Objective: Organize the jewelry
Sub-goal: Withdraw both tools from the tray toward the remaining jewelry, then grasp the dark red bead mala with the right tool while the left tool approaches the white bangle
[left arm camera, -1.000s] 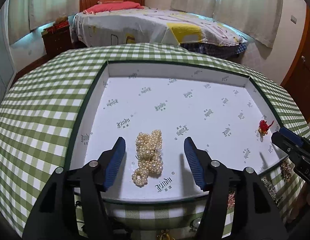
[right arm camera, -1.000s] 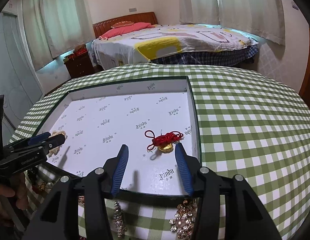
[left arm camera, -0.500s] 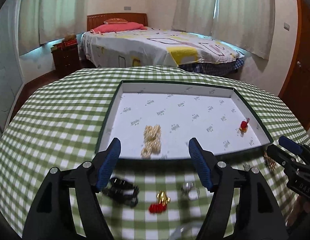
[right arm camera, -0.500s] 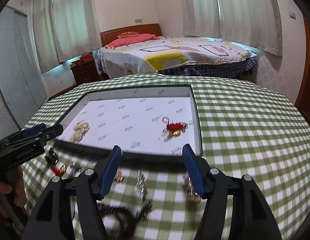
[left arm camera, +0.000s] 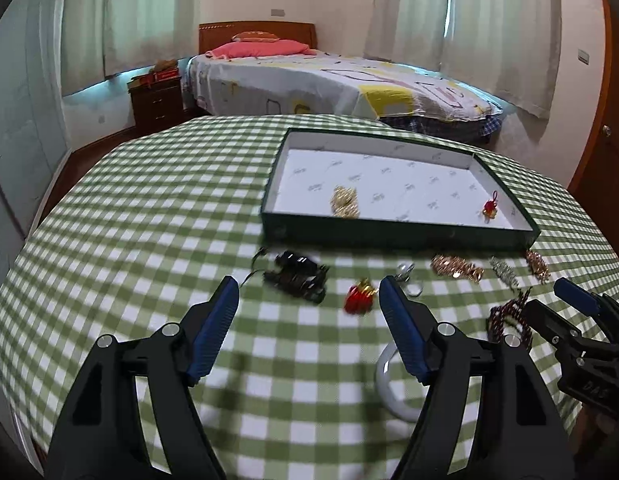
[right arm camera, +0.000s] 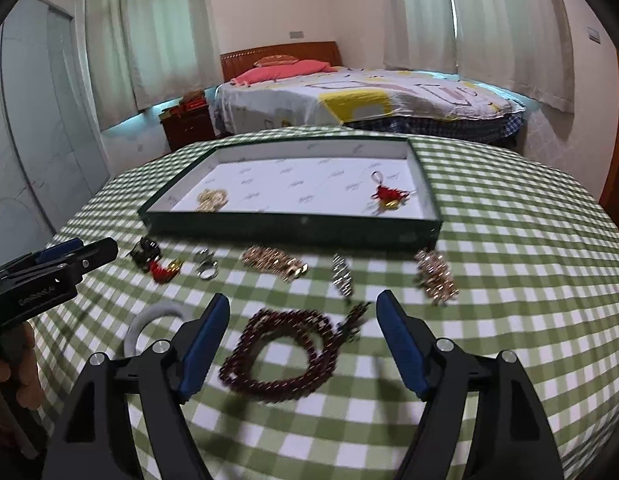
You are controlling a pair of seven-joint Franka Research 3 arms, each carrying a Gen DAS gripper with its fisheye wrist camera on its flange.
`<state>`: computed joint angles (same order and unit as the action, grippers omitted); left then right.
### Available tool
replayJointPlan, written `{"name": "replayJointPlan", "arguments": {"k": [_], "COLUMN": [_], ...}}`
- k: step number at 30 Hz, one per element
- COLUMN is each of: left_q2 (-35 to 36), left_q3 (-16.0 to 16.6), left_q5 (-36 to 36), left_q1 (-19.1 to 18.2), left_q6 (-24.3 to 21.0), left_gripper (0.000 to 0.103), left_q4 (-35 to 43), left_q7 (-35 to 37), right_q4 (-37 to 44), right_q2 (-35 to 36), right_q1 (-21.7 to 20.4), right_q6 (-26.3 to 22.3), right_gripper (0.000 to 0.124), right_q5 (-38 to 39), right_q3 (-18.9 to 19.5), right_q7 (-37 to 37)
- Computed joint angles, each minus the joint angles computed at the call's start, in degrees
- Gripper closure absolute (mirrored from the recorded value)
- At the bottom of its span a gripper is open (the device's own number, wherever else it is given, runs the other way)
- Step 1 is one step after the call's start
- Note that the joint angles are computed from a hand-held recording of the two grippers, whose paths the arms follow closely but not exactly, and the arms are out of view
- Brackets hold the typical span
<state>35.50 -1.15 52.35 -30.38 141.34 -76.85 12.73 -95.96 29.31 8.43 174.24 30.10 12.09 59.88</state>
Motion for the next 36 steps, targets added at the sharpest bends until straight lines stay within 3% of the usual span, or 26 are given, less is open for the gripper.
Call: {"name": "replayJointPlan", "arguments": {"k": [12, 19, 21, 23, 24, 28, 36], "left_q2": [-2.0, -0.9, -0.6, -0.4, -0.3, 0.1, 2.2], "left_q3": [-0.8, -1.0, -1.0, -0.9, -0.9, -1.0, -1.4], "left_q5": [0.9, -0.1, -0.5, -0.7, -0.7, -1.3, -3.1], "left_q1": [0.7, 0.5, 0.3, 0.2, 0.1, -0.1, -1.0], "left_q6": [0.5, 0.1, 0.0, 0.0, 0.1, 0.5, 1.2], "left_gripper": [0.028, 0.028, 0.028, 0.028, 0.028, 0.027, 0.026], "left_q4": [-3.6, -2.5, -2.1, -1.9, -1.7, -1.1, 1.7], "left_q7": [-2.3, -0.9, -0.5, -0.3, -0.2, 0.4, 4.0], "right_q4": [2.1, 2.6, 1.9, 1.4, 1.2, 0.7, -0.9], "right_q2": [2.0, 2.3, 1.9, 1.6, 1.5, 1.1, -0.2], "right_q1": [5.5, 5.4, 6.0, 6.2, 5.4, 2.3, 1.0], "right_q6": [-5.2, -7.4, -6.8, -6.3, -6.2, -6.4, -5.3], "right_gripper": [0.046, 0.046, 0.054, 0.072, 0.074, 0.104, 0.107], "right_q5": [-6.8, -9.2, -10.0, -10.7, -10.2, -7.9, -4.5], "right_q3": [-6.5, -6.7, -7.4, -7.9, -7.1, -4.1, -2.9], "right_q7": [7.7, 9.7, 10.5, 11.2, 10.8, 8.1, 4.5]}}
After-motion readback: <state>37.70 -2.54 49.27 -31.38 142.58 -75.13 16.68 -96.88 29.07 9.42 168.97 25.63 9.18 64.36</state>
